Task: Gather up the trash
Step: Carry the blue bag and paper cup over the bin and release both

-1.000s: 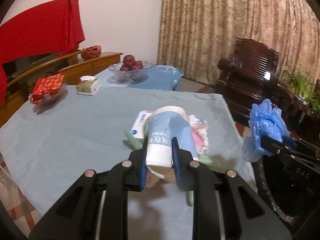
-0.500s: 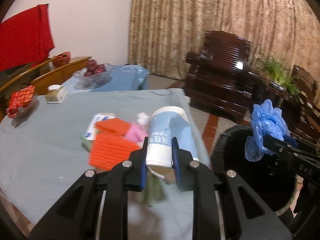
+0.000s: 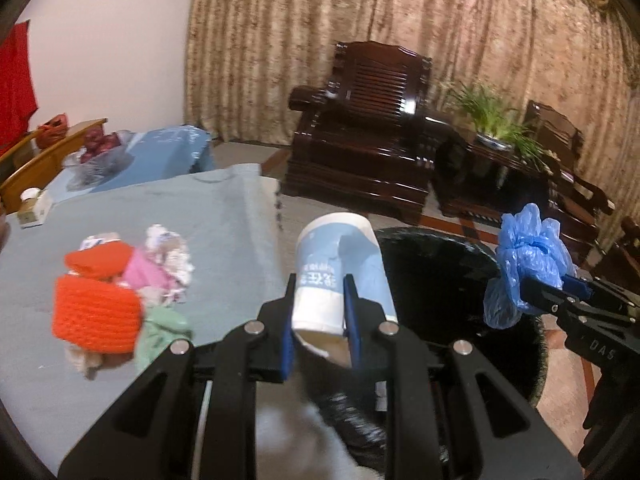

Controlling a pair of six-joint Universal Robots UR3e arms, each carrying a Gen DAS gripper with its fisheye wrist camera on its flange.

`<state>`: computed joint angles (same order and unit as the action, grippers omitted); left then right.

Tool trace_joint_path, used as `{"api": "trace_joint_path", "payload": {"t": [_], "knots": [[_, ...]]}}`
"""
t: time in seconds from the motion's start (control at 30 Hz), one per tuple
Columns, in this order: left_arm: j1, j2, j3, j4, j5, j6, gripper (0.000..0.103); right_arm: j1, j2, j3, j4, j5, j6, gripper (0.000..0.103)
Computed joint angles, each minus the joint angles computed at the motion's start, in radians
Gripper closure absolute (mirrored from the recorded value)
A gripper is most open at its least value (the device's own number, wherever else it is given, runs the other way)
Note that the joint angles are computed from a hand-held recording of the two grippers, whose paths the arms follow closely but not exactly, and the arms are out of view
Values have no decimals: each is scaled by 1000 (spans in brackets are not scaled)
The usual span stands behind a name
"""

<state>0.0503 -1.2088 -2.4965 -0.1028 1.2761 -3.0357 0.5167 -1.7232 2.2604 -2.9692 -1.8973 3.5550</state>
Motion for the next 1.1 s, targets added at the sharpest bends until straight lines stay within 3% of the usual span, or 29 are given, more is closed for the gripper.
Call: {"api": "trace_joint_path", "payload": {"t": [0.33, 0.5, 0.6, 0.67, 0.93, 1.0, 1.1], "knots": [[-207, -259, 99, 147, 107, -64, 83, -63, -73, 107, 15, 2, 11, 59], [-216, -311, 130, 133, 86, -50, 81, -82, -76, 125, 23, 5, 18, 56], [-209, -322, 141, 108, 51, -43, 71, -97, -84, 140, 37, 18, 20, 51], [-194, -321, 138, 94, 22, -38, 67, -100, -84, 144, 50, 11, 14, 39], [-128, -251, 75, 104, -10, -19, 25, -65, -91, 164, 34, -74, 70, 6], [-99, -214, 46, 116, -15, -13, 16, -70, -99, 159, 24, -77, 78, 6], [-21, -114, 3, 78, -29, 16, 13, -49, -88, 122, 33, -94, 101, 6]]}}
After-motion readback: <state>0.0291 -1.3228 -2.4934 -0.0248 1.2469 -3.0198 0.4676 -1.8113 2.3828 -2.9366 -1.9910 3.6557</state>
